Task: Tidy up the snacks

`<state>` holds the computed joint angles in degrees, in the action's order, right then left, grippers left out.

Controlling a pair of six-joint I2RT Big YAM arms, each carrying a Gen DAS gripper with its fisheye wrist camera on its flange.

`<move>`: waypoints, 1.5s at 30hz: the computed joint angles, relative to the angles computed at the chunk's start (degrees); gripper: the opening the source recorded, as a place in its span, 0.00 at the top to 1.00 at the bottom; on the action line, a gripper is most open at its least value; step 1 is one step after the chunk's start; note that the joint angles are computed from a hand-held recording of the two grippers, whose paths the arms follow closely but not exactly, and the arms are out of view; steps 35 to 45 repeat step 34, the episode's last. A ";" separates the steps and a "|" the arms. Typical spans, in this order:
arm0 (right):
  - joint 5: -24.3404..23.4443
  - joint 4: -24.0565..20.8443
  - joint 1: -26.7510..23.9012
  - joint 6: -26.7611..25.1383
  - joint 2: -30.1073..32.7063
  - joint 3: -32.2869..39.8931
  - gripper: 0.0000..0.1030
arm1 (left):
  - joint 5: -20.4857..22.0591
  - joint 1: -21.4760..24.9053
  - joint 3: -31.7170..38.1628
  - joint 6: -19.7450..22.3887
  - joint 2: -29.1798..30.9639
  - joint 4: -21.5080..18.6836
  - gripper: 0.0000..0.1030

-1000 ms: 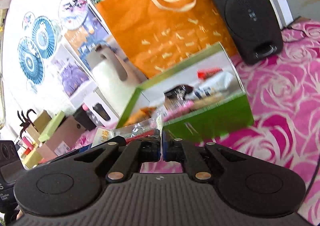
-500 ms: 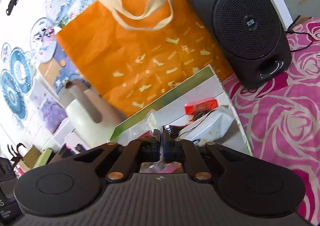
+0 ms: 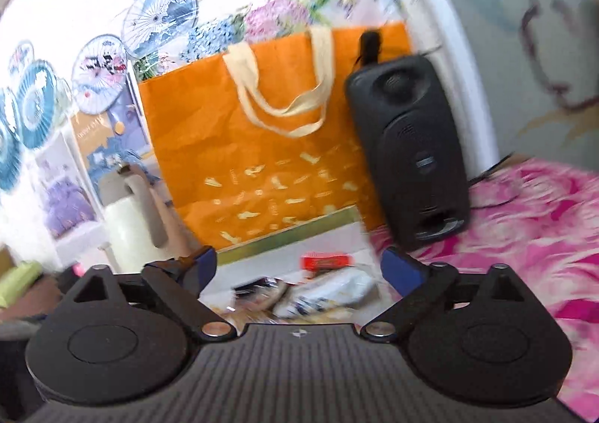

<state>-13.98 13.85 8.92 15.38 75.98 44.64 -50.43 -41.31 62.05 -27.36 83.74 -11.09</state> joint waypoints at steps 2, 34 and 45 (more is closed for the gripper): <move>3.54 0.86 0.59 -2.08 -4.08 -3.73 0.00 | -4.57 -2.06 0.11 -2.78 -0.85 -4.27 0.01; 8.12 -12.24 3.66 -7.34 -20.23 -15.37 0.00 | -16.57 -15.10 -3.08 -6.73 -5.80 -7.63 0.00; 8.12 -12.24 3.66 -7.34 -20.23 -15.37 0.00 | -16.57 -15.10 -3.08 -6.73 -5.80 -7.63 0.00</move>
